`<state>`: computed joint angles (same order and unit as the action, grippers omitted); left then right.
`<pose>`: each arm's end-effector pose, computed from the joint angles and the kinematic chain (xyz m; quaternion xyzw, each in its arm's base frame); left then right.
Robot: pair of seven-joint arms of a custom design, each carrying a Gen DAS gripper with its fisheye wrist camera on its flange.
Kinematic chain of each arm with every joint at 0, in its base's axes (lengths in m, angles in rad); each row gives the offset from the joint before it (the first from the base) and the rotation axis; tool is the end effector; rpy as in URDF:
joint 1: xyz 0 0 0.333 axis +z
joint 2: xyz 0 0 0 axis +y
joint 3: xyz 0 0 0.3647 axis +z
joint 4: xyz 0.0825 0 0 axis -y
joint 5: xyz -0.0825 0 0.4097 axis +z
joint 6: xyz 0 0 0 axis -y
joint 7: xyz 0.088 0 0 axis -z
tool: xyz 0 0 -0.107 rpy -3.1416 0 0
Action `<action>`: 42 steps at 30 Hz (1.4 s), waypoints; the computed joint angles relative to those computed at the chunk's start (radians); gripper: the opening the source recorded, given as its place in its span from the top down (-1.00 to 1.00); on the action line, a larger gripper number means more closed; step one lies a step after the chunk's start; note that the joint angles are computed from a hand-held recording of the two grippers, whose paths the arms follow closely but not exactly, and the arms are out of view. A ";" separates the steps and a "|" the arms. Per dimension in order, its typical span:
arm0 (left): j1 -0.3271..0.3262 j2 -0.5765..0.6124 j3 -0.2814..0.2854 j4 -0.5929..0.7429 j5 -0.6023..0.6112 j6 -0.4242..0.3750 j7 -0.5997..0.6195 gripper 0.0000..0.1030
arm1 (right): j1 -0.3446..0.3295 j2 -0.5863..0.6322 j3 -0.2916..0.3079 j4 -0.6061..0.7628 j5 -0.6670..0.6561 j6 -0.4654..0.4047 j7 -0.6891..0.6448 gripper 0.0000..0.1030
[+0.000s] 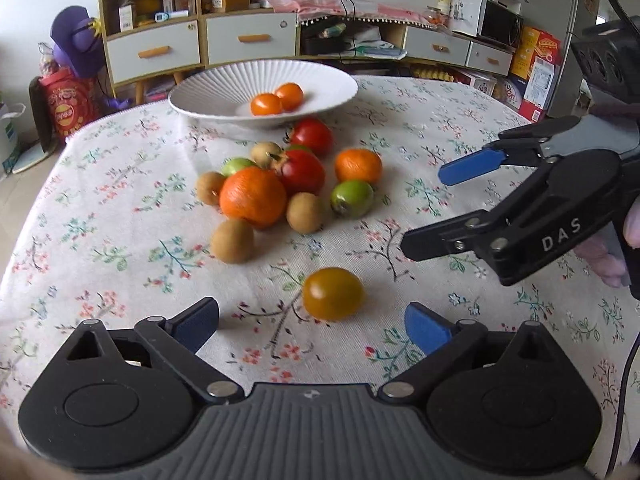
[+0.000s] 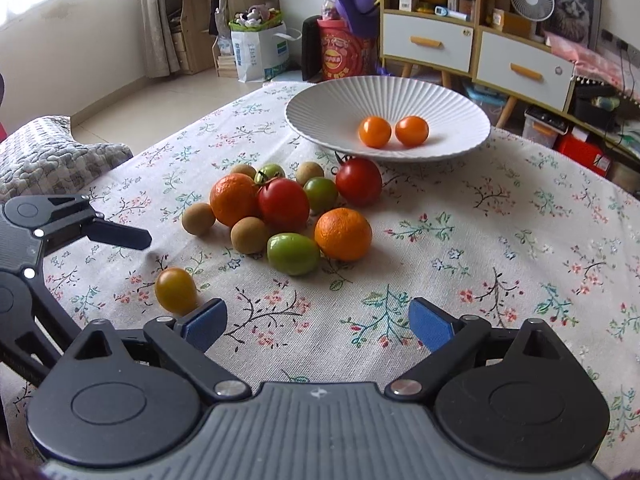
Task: Organize fruits
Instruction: 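Withdraw both open tools from the bowl back toward the fruit pile, then close the left tool on a dark-yellow tomato while the right tool grasps a green tomato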
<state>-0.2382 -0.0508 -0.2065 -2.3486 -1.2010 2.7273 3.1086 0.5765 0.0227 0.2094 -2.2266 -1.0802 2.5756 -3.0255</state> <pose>0.4964 -0.1986 0.4120 -0.2815 0.8841 -0.3607 0.0952 0.3951 0.4159 0.4231 -0.6402 0.6741 -0.2454 0.2749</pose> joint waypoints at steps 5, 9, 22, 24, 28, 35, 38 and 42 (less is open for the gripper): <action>-0.004 -0.007 0.001 -0.006 -0.049 -0.002 0.058 -0.80 | 0.003 0.015 -0.001 0.009 -0.003 0.005 -0.025 -0.77; -0.004 -0.010 0.002 -0.006 -0.065 -0.010 0.072 -0.63 | 0.005 0.027 -0.005 0.020 -0.009 0.007 -0.037 -0.69; 0.004 -0.008 0.006 0.010 -0.036 -0.046 -0.012 0.23 | 0.003 0.056 -0.025 0.064 -0.006 0.019 -0.035 -0.04; 0.005 -0.008 0.006 0.010 -0.031 -0.050 -0.017 0.31 | 0.001 0.058 -0.027 0.069 -0.002 0.021 -0.034 0.04; 0.008 -0.007 0.007 0.013 -0.018 -0.057 -0.034 0.40 | 0.000 0.064 -0.029 0.078 0.008 0.022 -0.035 0.17; 0.007 -0.007 0.005 0.014 -0.004 -0.053 -0.049 0.42 | -0.001 0.066 -0.033 0.083 0.017 0.029 -0.041 0.40; 0.006 -0.005 0.004 0.018 0.006 -0.049 -0.072 0.42 | -0.002 0.064 -0.034 0.080 0.019 0.035 -0.040 0.41; 0.005 0.004 0.001 0.025 0.008 -0.029 -0.088 0.42 | -0.003 0.056 -0.032 0.076 0.029 0.031 -0.051 0.41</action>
